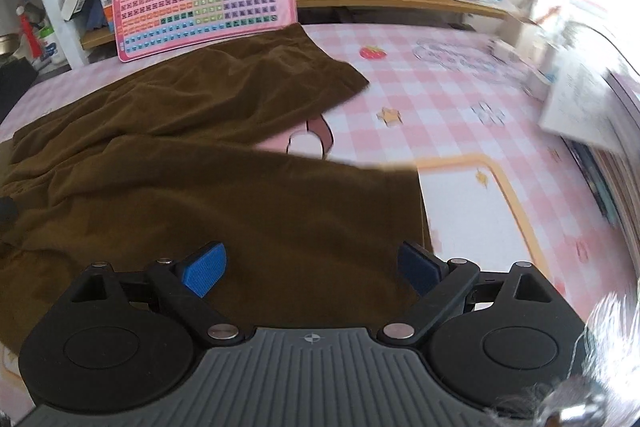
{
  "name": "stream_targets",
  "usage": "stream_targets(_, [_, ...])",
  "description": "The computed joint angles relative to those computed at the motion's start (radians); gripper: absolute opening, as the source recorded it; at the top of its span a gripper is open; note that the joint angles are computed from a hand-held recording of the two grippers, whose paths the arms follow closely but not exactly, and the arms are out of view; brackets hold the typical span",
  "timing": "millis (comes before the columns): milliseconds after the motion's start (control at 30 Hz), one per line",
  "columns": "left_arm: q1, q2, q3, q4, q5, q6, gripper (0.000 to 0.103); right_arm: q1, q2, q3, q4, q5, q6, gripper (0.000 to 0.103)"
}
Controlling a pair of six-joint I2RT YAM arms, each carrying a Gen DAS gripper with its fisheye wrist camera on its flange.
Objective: Fold clothes
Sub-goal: 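Grasp the garment's hem edge with the left gripper while the right gripper grasps beside it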
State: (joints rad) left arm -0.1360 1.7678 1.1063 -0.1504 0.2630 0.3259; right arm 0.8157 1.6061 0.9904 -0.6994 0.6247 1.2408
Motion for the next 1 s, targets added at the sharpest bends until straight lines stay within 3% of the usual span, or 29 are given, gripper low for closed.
stream_targets(133, [-0.011, 0.082, 0.114, -0.007, -0.022, 0.001, 0.088, -0.190, -0.079, -0.098, 0.233, -0.075, -0.380, 0.093])
stream_targets(267, [-0.018, 0.187, 0.252, 0.011, -0.065, 0.013, 0.088, -0.404, -0.086, -0.122, 0.444, -0.221, -0.729, 0.093])
stream_targets(400, [-0.025, 0.308, 0.407, 0.003, -0.097, 0.019, 0.088, -0.588, 0.017, -0.038, 0.571, -0.382, -1.010, 0.093])
stream_targets(500, [-0.030, 0.395, 0.521, -0.019, -0.108, 0.033, 0.088, -0.676, 0.158, 0.097, 0.583, -0.480, -1.168, 0.092])
stream_targets(600, [-0.032, 0.477, 0.642, -0.073, -0.115, 0.048, 0.088, -0.730, 0.286, 0.231, 0.581, -0.546, -1.241, 0.088])
stream_targets(833, [-0.022, 0.591, 0.820, -0.168, -0.132, 0.117, 0.088, -0.814, 0.531, 0.520, 0.537, -0.615, -1.255, 0.061])
stream_targets(1000, [-0.014, 0.673, 0.974, -0.307, -0.116, 0.169, 0.087, -0.836, 0.638, 0.646, 0.488, -0.636, -1.272, 0.056])
